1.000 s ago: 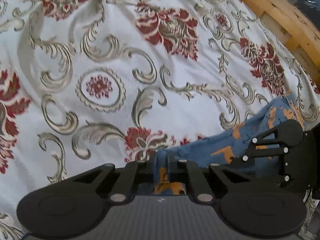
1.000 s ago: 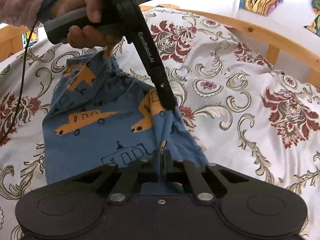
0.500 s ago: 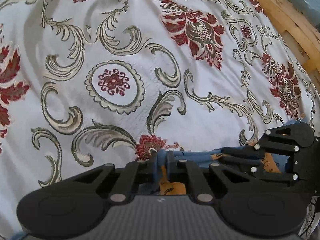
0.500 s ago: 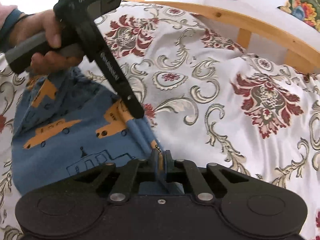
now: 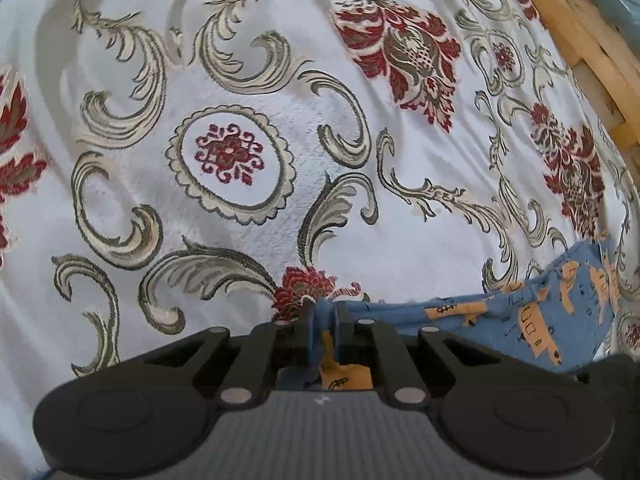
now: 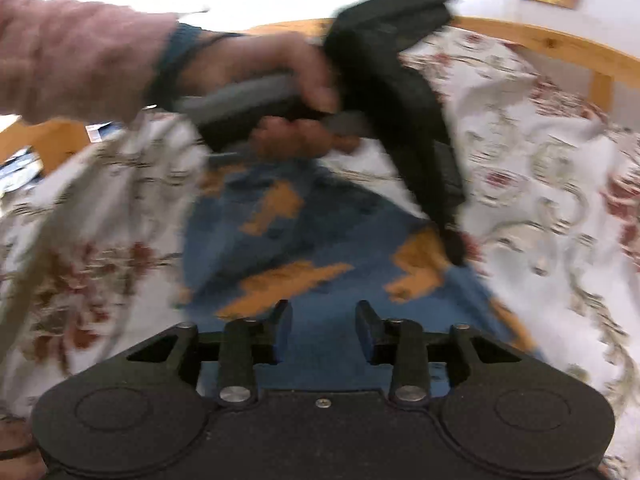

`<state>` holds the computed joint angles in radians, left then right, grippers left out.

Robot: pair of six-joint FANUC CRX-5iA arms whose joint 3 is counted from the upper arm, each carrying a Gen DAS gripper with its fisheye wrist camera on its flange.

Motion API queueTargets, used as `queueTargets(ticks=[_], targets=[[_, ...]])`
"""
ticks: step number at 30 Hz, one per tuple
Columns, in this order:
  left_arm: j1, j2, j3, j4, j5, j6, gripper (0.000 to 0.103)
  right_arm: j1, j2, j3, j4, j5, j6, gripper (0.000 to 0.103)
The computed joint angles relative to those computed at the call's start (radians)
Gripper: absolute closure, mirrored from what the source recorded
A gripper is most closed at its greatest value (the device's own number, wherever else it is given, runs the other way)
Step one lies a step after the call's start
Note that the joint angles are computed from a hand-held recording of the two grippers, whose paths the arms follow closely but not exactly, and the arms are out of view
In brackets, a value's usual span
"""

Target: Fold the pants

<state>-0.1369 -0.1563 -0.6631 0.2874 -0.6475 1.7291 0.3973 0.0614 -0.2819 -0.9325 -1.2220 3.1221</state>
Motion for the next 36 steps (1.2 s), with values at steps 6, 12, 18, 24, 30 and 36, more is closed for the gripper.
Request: queueTargets(ticks=[6,12,18,24,30,36], targets=[[-0.003,0.005,0.006,-0.008,-0.002,0.013,0.093,0.055,-0.095,-0.104,0.020,0.031,0.016,0.053],[-0.004,0.004,0.007,-0.013,-0.002,0.015,0.093,0.112,-0.126,-0.152,0.031,0.105,-0.022,0.057],[-0.007,0.002,0.004,-0.017,0.003,0.015,0.093,0.120,-0.148,-0.178,0.050,0.128,-0.003,0.058],[-0.008,0.004,0.009,-0.024,-0.001,0.021,0.093,0.133,-0.159,-0.201,0.027,0.174,-0.014,0.101],[-0.011,-0.003,0.005,-0.029,0.007,0.027,0.093,0.092,-0.159,-0.181,0.012,0.101,0.021,0.102],[-0.008,-0.006,0.004,-0.031,0.006,0.028,0.093,0.092,-0.169,-0.184,0.028,0.054,0.044,0.102]])
